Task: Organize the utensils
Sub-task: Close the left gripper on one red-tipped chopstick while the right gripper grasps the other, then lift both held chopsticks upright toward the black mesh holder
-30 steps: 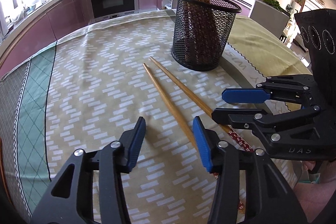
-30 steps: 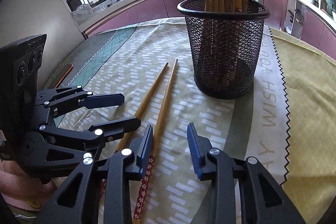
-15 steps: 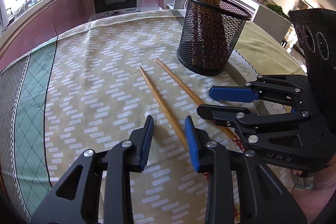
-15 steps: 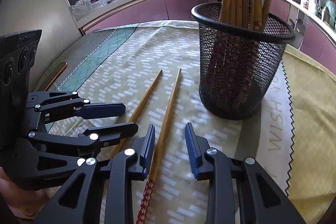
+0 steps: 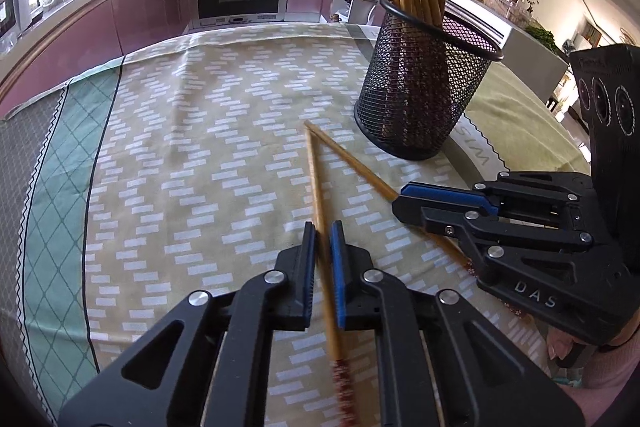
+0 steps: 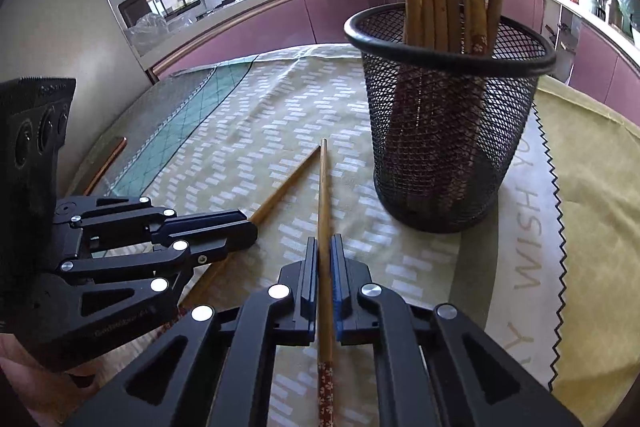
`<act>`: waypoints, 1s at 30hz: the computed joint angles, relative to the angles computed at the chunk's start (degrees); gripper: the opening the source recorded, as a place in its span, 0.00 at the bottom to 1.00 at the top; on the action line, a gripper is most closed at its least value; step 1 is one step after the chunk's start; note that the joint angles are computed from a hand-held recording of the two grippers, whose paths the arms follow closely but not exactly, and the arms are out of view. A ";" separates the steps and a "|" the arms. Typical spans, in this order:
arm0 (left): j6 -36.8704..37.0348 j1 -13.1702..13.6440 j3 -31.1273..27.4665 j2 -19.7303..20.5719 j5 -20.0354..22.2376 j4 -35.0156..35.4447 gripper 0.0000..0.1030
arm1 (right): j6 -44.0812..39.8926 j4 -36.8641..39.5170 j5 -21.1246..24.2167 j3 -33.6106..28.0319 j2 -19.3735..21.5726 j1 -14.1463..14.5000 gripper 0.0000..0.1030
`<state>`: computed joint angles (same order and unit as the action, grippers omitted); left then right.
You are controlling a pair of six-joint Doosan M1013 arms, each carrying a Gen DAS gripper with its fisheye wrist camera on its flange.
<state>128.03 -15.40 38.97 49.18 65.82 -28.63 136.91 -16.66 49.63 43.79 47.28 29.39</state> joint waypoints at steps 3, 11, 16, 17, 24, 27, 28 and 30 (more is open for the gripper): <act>0.46 0.10 0.50 -0.29 0.07 -0.36 0.08 | 0.66 -0.26 -1.59 1.62 -0.95 0.06 0.05; 2.38 0.24 0.87 -0.60 0.97 -1.36 0.08 | -3.68 4.03 -2.84 1.78 -1.12 -0.24 0.05; 2.53 0.11 0.25 -0.13 1.71 -0.56 0.08 | -5.71 4.85 1.15 -1.97 0.96 -0.22 0.06; 2.67 0.11 0.19 -0.11 1.74 -0.54 0.08 | -5.86 4.65 1.74 -2.61 1.30 -0.18 0.06; 2.69 -0.08 -0.22 0.14 1.81 -0.01 0.08 | -5.90 2.78 3.23 -4.21 2.18 0.22 0.06; 2.40 -0.17 -0.02 0.05 1.31 0.25 0.08 | -5.20 2.36 2.74 -4.00 2.10 0.26 0.06; 2.31 -0.18 0.15 -0.04 1.16 0.28 0.08 | -4.90 2.26 2.45 -3.81 2.02 0.27 0.06; 2.13 -0.21 0.53 -0.27 0.78 0.30 0.08 | -4.26 2.11 1.03 -2.39 1.27 0.19 0.06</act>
